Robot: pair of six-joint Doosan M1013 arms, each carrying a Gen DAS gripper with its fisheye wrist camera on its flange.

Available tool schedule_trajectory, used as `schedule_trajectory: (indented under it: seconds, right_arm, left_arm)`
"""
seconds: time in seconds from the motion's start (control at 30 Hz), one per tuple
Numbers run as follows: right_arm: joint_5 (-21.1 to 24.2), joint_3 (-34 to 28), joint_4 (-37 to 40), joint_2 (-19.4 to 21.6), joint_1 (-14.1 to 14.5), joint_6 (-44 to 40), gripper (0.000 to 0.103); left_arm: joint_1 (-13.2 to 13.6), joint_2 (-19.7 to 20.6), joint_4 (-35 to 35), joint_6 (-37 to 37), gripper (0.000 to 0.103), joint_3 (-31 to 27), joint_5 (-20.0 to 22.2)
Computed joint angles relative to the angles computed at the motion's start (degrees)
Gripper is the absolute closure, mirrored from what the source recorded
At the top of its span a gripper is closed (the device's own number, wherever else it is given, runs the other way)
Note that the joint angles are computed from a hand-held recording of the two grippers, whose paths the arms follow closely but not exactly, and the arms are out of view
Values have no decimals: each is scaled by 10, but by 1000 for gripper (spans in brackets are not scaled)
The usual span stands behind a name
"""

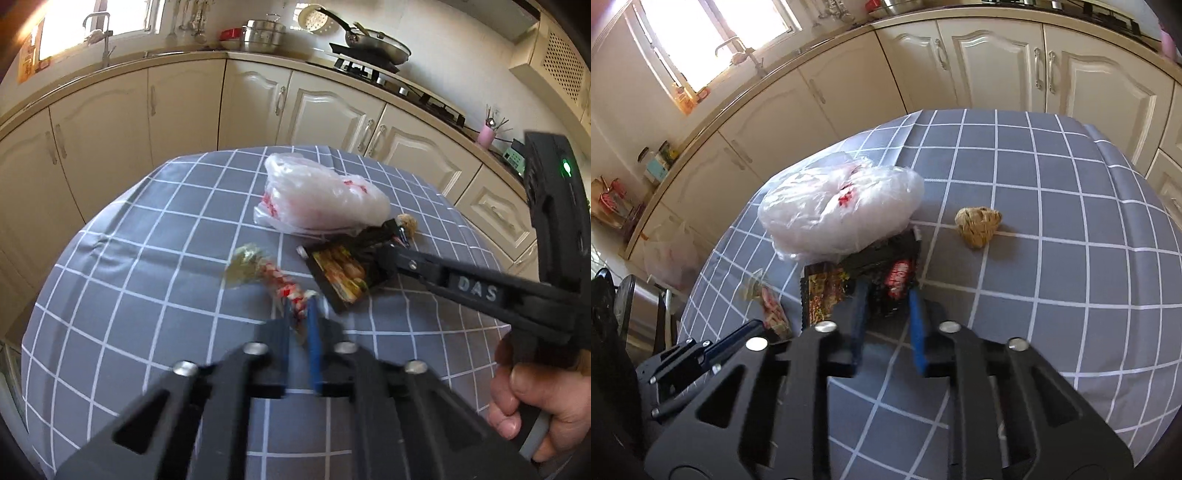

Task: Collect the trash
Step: 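Grasp the red-white snack wrapper with the left tool while the right tool grasps the dark noodle packet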

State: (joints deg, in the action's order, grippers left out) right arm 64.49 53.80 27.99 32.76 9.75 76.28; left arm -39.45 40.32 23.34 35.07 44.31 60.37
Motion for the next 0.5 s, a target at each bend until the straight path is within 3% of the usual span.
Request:
schedule_trajectory:
  seconds: [0.13,0.23,0.33,0.5]
  right_arm:
    - [-3,20,10,-15,-8,-16,89]
    - [-4,31,9,-24,-14,-21,89]
    - [-7,39,7,-30,-19,-22,89]
    - [-6,48,12,-36,-24,-28,89]
  left_arm:
    - [0,-5,2,-5,98,8,-2]
    - [-3,-6,12,1,92,7,3]
    - [-3,-8,26,-22,39,9,6]
    - [4,9,22,-28,37,-18,30]
